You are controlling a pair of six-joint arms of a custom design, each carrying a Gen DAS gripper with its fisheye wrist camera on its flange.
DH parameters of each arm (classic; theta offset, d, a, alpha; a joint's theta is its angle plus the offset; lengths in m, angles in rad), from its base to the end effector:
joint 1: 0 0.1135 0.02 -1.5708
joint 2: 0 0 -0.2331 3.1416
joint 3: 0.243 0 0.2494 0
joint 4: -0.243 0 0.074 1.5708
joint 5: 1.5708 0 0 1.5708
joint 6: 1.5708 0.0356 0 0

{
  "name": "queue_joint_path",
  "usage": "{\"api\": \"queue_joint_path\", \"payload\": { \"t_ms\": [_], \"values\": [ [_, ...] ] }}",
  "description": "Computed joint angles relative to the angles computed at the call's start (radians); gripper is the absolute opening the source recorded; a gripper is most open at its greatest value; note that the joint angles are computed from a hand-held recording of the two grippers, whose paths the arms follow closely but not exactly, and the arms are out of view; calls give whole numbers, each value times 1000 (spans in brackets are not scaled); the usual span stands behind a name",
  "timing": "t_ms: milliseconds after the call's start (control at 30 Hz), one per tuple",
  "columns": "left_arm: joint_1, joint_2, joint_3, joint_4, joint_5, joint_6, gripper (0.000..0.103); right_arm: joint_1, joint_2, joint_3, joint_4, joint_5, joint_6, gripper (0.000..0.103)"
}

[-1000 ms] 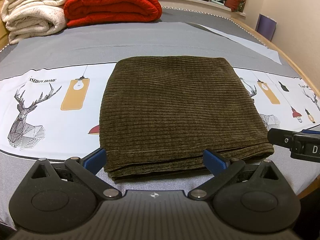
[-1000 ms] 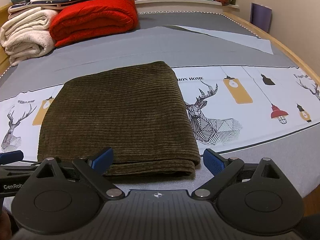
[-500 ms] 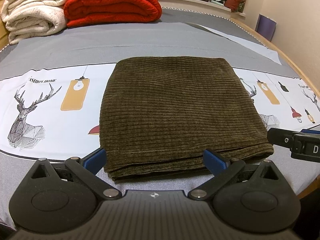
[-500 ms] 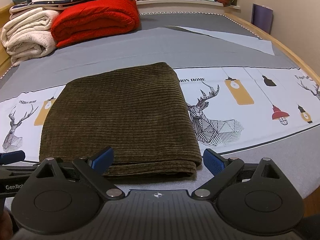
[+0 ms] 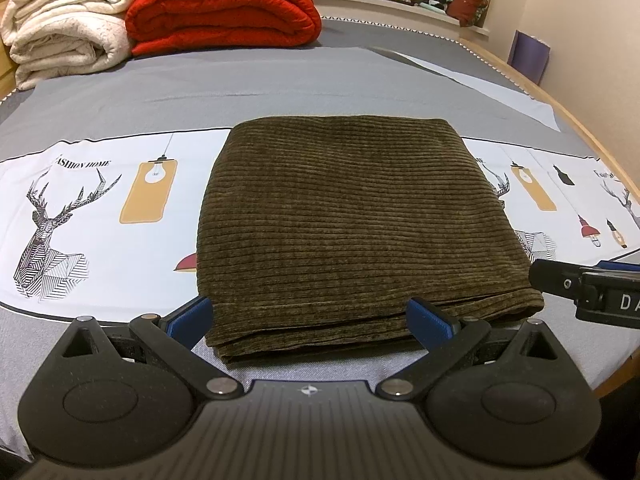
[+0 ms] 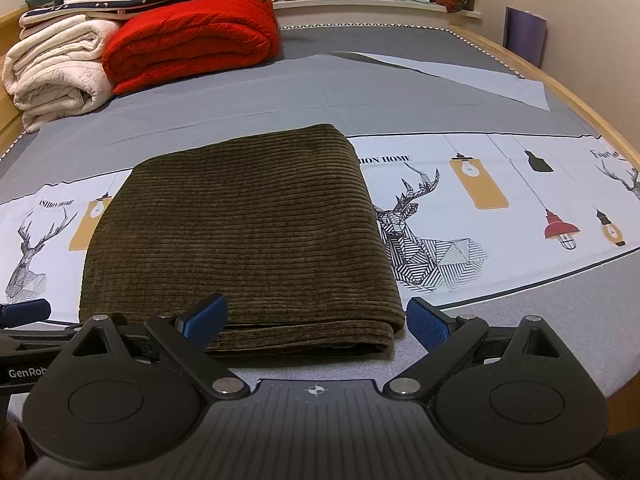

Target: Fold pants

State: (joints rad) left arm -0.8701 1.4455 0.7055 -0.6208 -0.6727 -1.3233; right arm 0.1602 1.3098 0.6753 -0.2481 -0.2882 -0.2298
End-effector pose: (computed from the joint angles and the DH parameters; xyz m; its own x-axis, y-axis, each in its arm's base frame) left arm 0.1661 -0.1625 0.1263 -0.6529 -0.4020 -0.6419 -0.4854 0.8727 -0.0528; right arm 0.2541 0.0513 0.1600 -0.6670 -0.3290 -0.6685 -0.4961 0.8655 0.0691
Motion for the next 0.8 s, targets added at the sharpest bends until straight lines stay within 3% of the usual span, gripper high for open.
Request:
{"api": "queue_joint_path", "payload": {
  "t_ms": [800],
  "values": [
    [-4, 2, 4, 9, -3, 12, 103, 3, 0, 0, 1, 3, 4, 96]
  ]
}}
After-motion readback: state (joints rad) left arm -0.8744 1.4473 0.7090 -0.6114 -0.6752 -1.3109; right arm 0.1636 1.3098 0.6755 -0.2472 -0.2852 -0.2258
